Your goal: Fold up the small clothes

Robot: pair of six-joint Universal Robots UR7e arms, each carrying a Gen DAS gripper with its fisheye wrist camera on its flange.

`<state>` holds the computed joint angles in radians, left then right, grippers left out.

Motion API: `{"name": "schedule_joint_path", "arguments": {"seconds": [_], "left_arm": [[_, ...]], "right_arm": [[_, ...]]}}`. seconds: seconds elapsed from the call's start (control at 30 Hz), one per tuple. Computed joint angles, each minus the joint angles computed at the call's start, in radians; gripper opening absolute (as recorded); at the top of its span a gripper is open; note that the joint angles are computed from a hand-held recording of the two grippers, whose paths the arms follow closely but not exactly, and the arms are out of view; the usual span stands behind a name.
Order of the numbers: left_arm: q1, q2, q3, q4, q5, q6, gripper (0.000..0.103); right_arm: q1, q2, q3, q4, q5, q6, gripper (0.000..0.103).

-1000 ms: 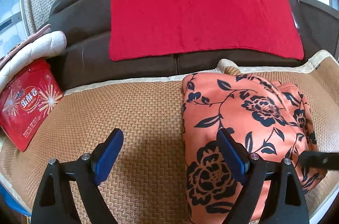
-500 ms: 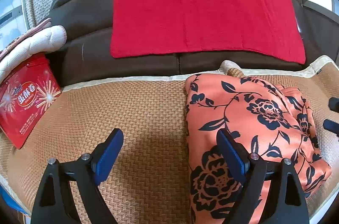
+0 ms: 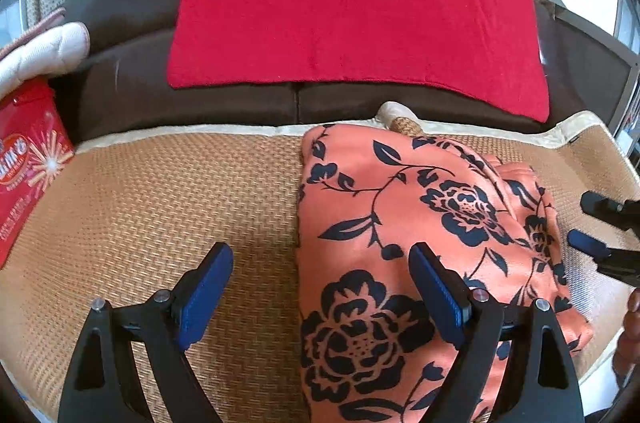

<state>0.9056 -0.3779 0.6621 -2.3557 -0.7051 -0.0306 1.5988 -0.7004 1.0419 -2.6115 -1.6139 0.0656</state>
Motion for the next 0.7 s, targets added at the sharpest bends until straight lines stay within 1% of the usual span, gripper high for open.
{"name": "schedule_joint_path", "arguments": {"seconds": [0.1,0.33,0.47,0.7], "left_arm": [[0.004,0.010,-0.021,0.022,-0.018,-0.017,0.090],[0.006,0.031,-0.052,0.048,-0.025,-0.021,0.090],[0.010,0.037,-0.062,0.056,-0.033,-0.028,0.090],[0.015,0.068,-0.118,0.081,-0.045,-0.037,0.090]], "right_arm": [[-0.001,0.003,-0.003,0.010,0.001,-0.010,0.074],[-0.006,0.030,-0.040,0.053,0.015,-0.037,0.074],[-0.009,0.037,-0.043,0.055,0.022,-0.042,0.074],[-0.014,0.053,-0.060,0.062,0.041,-0.053,0.074]]}}
